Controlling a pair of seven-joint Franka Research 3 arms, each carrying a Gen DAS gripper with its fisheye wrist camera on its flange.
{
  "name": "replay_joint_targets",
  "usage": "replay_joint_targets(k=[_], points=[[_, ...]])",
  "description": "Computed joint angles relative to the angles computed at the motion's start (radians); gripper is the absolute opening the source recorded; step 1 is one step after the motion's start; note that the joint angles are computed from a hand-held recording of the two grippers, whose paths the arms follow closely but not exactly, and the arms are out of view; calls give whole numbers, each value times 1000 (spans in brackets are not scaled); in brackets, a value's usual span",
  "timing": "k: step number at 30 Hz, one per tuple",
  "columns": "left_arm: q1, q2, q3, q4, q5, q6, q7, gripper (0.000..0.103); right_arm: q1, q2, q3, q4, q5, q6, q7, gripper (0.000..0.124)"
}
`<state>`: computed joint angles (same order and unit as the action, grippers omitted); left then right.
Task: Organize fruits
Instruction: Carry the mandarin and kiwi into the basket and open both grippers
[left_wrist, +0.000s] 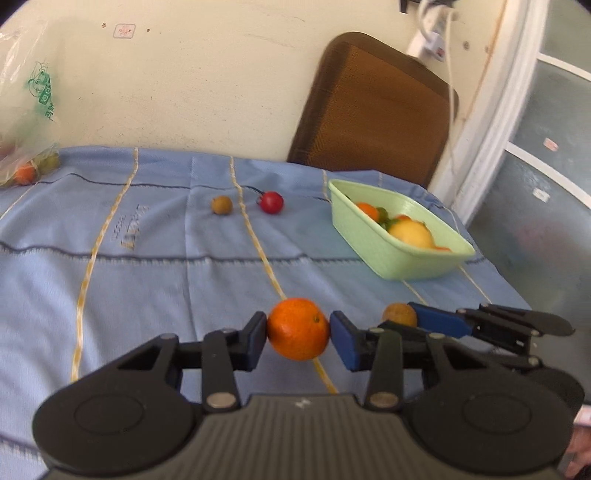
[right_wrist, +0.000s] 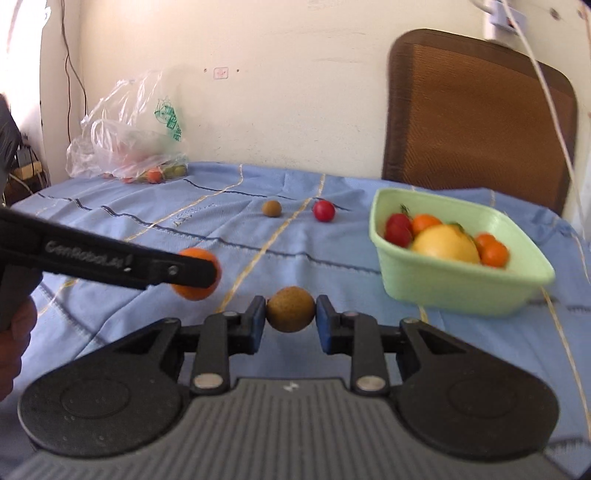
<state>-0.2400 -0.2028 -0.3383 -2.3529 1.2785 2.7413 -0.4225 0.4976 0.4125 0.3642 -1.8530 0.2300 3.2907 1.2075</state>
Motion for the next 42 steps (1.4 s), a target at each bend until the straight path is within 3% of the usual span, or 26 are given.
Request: replay_joint_targets(k=[3, 5, 6, 10, 15, 17, 19, 21, 22, 24, 27, 30, 34, 37, 42], points=[[-22, 0, -19, -6, -35, -51, 39, 40, -19, -18, 19, -38, 2, -2, 4, 32], [-33, 4, -30, -4, -46, -99, 43, 49, 23, -16, -25, -34, -3, -24, 2, 33], [-39, 7, -31, 0, -63, -121, 55, 51, 29, -12, -29, -41, -2, 4, 0, 34], [-58, -4, -34, -4, -83, -159, 53, 51, 57, -11, -56, -33, -1, 2, 6, 34], [-67, 7, -35, 13, -99, -197, 86, 51, -59, -5, 62, -51, -20, 12, -3, 34], [-69, 25, -29, 28, -106, -201, 103, 50, -67, 2, 69, -42, -24, 7, -2, 37], [-69, 41, -20, 41, -106, -190, 113, 40, -88, 10, 92, -34, -28, -4, -5, 36], [-72, 56, -19, 54, -94, -195, 116, 39, -133, 16, 143, -36, -32, -2, -17, 32], [-75, 62, -15, 59, -93, -188, 122, 38, -149, 17, 160, -42, -35, 10, -22, 32], [-66, 69, 9, 67, -87, -100, 116, 38, -175, 20, 185, -57, -51, 74, -19, 32], [-50, 107, 19, 136, -33, -55, 114, 38, -146, 29, 138, -47, -62, 191, 20, 32], [-44, 174, 37, 245, 24, -35, 130, 38, -39, 52, 7, 13, 13, 279, 28, 32], [-64, 293, 73, 404, 55, -46, 186, 39, 90, 99, -170, 128, 126, 254, 17, 32], [-84, 386, 106, 504, -11, -26, 266, 39, 164, 134, -270, 187, 206, 234, -17, 32], [-135, 490, 151, 608, -114, -61, 373, 39, 164, 155, -287, 218, 258, 204, -6, 33]])
